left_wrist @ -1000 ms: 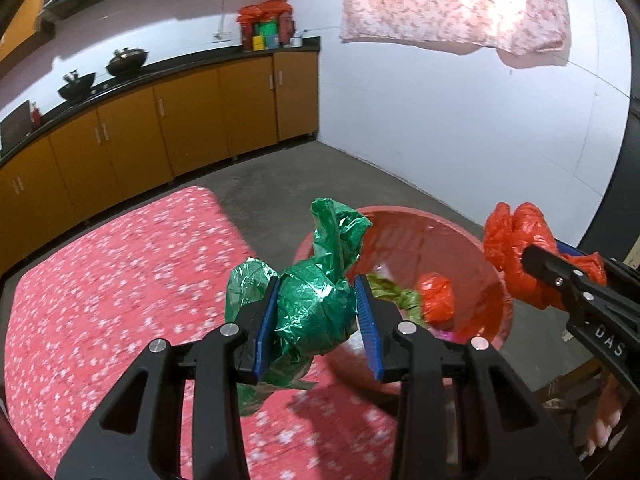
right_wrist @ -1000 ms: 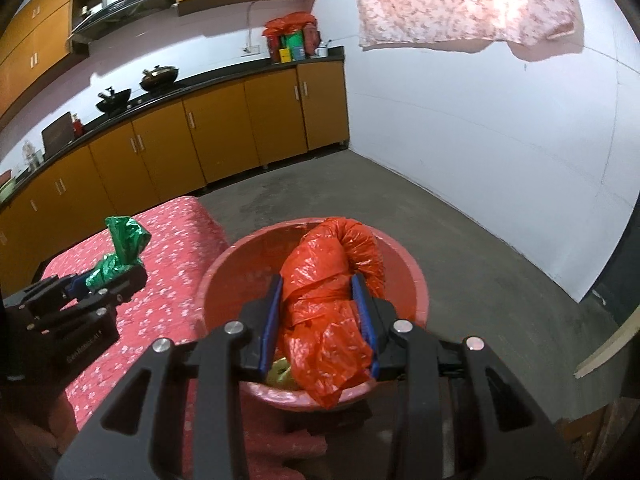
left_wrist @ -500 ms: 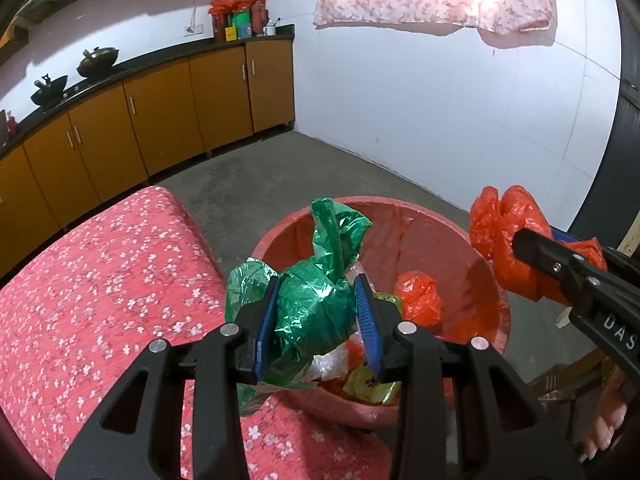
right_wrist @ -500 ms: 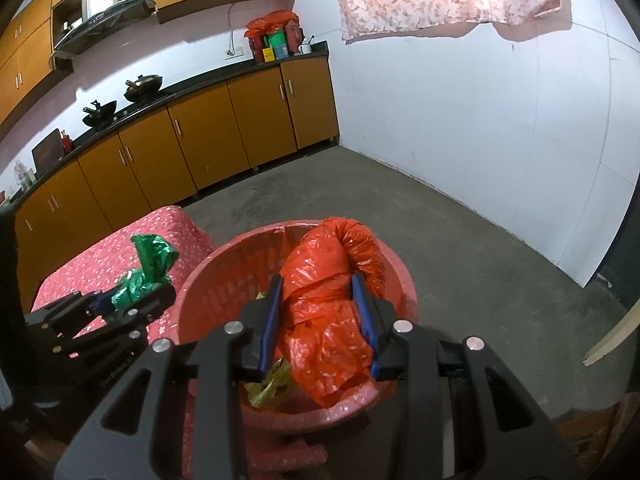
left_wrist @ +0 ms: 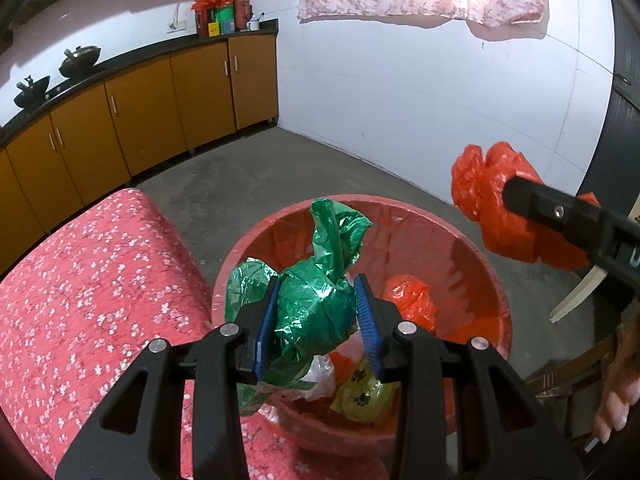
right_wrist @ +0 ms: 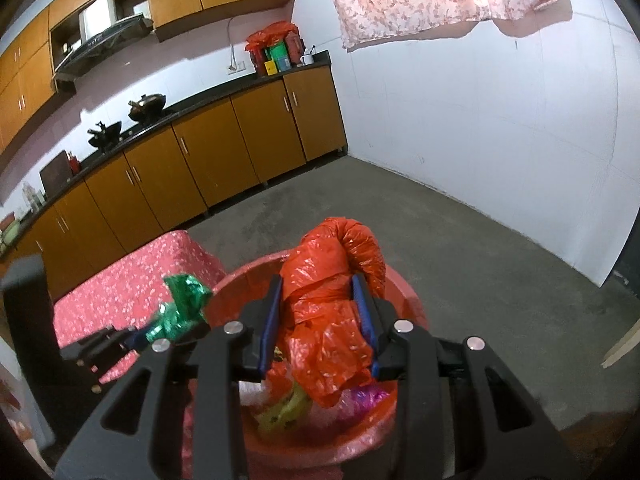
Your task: Collect trash
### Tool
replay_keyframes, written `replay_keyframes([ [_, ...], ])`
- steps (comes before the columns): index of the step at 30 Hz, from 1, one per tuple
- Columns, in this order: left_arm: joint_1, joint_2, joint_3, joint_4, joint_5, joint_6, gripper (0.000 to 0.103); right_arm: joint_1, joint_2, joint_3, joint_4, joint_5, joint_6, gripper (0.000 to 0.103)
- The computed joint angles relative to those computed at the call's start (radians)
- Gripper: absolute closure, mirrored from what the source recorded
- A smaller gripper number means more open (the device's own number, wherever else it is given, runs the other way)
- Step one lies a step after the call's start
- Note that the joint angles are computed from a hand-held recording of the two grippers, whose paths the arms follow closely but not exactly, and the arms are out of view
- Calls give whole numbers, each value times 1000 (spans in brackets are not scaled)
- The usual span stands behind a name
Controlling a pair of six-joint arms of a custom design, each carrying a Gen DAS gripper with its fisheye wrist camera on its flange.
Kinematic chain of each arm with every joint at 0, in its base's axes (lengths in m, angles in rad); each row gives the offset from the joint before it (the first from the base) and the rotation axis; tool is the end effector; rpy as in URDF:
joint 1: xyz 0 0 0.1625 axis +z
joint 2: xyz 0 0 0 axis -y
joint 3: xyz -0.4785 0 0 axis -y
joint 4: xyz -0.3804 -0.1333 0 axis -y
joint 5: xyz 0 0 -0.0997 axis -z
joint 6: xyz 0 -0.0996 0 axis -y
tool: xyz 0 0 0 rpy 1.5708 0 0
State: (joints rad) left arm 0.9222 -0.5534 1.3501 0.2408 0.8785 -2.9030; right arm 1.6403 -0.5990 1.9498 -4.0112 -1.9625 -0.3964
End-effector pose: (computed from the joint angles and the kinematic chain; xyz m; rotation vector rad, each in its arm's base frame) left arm -0.2213 -0.6179 0.0253 0.8320 2.3122 -0.8336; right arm 0.1371 -0.5979 0.1068 0.2605 -2.2893 1.2939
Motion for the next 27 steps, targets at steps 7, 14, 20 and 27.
replay_keyframes([
  [7,16,25,-35,46,15,-25,58,-28,-13,-11,55,73,41,62],
  [14,27,3,-18,41,10,-52,46,-36,-12,-6,44,80,51,49],
  [20,17,-80,89,-50,-44,-61,35,-15,-6,32,-70,33,16,18],
  [27,-52,-270,353,-279,-171,-21,10,81,56,64,-335,-117,-152,4],
])
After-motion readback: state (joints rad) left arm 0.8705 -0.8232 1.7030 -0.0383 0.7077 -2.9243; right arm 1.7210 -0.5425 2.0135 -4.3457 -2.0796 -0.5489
